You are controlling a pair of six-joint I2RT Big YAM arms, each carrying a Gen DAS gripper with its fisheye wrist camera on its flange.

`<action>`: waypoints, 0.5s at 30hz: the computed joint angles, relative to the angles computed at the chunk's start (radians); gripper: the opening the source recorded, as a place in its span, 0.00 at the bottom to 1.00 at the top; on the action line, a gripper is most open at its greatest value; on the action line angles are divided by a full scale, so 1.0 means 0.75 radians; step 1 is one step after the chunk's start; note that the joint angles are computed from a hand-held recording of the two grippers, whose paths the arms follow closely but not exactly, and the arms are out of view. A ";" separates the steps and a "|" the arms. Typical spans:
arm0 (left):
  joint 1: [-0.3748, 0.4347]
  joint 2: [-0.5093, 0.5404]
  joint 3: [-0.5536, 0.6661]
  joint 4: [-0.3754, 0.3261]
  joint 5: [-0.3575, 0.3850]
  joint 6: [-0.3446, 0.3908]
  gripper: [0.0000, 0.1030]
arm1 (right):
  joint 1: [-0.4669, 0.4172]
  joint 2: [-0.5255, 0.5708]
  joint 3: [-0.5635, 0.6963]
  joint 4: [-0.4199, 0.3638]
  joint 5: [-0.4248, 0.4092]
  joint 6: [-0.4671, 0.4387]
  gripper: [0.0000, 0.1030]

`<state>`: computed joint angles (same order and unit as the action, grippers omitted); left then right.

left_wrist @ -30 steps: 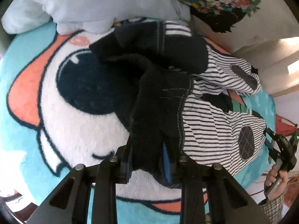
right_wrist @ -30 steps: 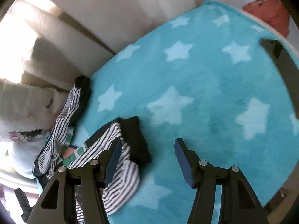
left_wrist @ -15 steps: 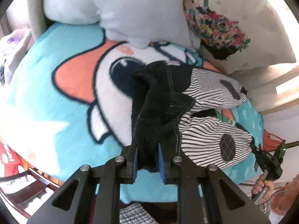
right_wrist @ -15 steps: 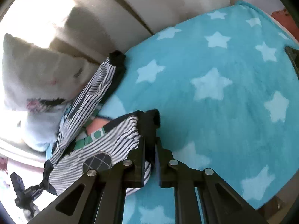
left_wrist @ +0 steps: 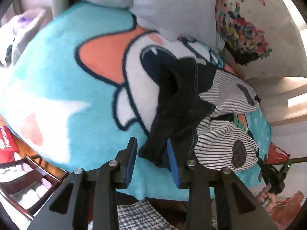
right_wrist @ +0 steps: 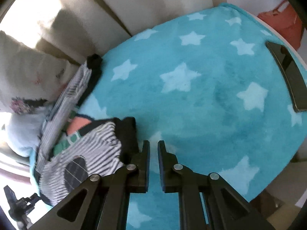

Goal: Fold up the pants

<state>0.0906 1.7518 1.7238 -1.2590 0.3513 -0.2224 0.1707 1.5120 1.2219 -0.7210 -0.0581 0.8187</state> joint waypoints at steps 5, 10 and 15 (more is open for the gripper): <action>-0.013 -0.001 0.060 0.017 -0.043 0.010 0.32 | 0.035 0.010 0.067 0.006 0.044 -0.047 0.10; -0.060 0.063 0.165 -0.007 -0.060 0.055 0.35 | 0.077 0.100 0.190 -0.011 0.010 -0.093 0.31; -0.099 0.162 0.293 -0.034 -0.096 0.138 0.36 | 0.085 0.241 0.411 -0.090 0.043 -0.167 0.35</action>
